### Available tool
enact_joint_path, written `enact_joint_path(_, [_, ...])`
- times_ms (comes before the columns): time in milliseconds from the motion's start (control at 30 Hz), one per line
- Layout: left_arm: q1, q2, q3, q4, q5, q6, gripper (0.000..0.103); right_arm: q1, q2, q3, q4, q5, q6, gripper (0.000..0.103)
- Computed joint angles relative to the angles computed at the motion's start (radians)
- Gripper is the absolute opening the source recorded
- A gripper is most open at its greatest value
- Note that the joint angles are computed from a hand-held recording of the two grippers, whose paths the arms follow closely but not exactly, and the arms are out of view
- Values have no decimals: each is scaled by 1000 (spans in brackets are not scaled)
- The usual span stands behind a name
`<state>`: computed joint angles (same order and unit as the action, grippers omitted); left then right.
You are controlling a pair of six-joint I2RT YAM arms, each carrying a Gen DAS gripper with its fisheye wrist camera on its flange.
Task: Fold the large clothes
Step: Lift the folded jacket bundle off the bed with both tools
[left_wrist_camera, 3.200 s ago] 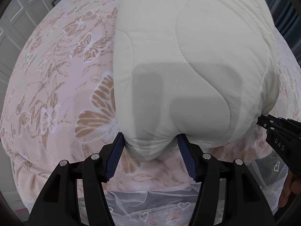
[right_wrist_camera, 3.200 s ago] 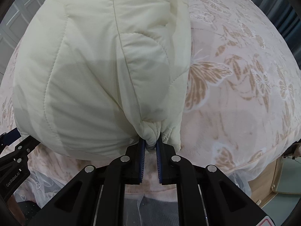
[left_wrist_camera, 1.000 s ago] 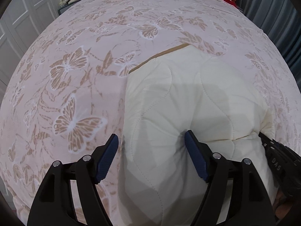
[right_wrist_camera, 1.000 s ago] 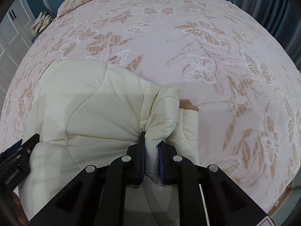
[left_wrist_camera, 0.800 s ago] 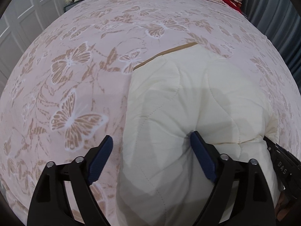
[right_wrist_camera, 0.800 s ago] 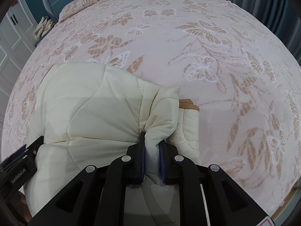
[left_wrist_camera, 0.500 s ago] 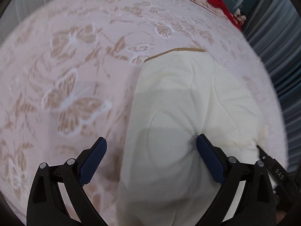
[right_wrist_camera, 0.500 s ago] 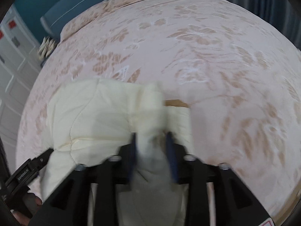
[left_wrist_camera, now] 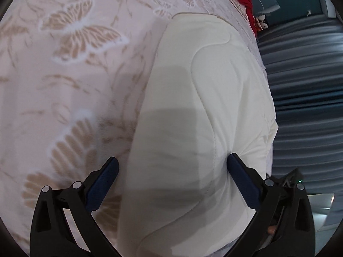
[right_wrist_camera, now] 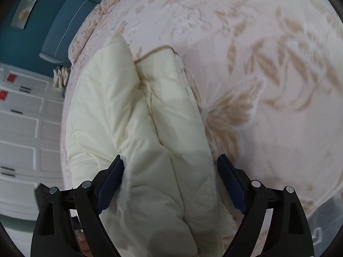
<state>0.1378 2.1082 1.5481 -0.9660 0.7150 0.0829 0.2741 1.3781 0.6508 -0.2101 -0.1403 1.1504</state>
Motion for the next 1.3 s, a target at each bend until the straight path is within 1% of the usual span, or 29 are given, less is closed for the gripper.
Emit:
enact_joint_path(67, [-16,8,-1,19,13,-9,98,0,24,-13,48,-15,15,86])
enact_joint_path(100, [-27,21,10,10,31,0,98,0,33,-10,58,-21,12,86])
enact_joint_path(167, [-51,34,24,14,26,-15,98,-11,64,-6,96,-57,6,86])
enact_joint_path(233, [-66,36,35,9,12,-21,98,-16,84,7,109,-70,5,82])
enact_joint_path(267, [-68,37,45,-1,12,-20,98,-22,93,13,114,-80,1,77])
enact_joint_path(300, [-72,28,48,-4,8,-20,95,-24,93,17,121,-88,-2,68])
enact_joint_path(333, [-77,8,42,1,-1,-14,89,-23,87,22,120,-87,-8,64])
enact_joint_path(367, [-88,-22,28,11,-19,4,86,-22,81,36,100,-83,-19,55])
enact_joint_path(400, [-100,-61,9,25,-44,22,80,-12,63,48,69,-63,-30,46])
enact_joint_path(433, [-110,-96,-4,31,-65,38,74,1,41,58,42,-39,-35,43])
enact_joint_path(467, [-116,-123,-5,29,-80,53,71,17,22,71,14,-15,-36,37])
enact_joint_path(500, [-118,-137,3,24,-87,66,67,26,7,79,-5,1,-35,35])
enact_joint_path(600, [-117,-219,8,9,-103,116,62,74,-60,101,-59,62,-22,32])
enact_joint_path(700, [-104,-302,36,-28,-91,163,60,144,-139,148,-129,154,-9,32])
enact_joint_path(767, [-82,-348,65,-58,-70,191,60,173,-167,203,-187,205,-24,32])
enact_joint_path(833, [-49,-394,95,-96,-38,220,60,227,-197,282,-264,284,-39,32])
enact_joint_path(900, [-18,-430,151,-132,4,232,61,289,-216,374,-333,374,-57,32])
enact_joint_path(933, [-8,-436,179,-144,19,233,61,308,-225,401,-354,402,-65,32])
enact_joint_path(1067, [71,-479,299,-220,107,265,61,430,-221,566,-428,559,-96,32])
enact_joint_path(1133, [120,-479,384,-269,157,289,61,475,-213,631,-449,615,-118,32])
enact_joint_path(1167, [134,-477,414,-280,173,293,61,480,-203,662,-453,625,-134,32])
enact_joint_path(1300, [225,-457,559,-350,270,331,61,567,-125,833,-477,738,-201,32])
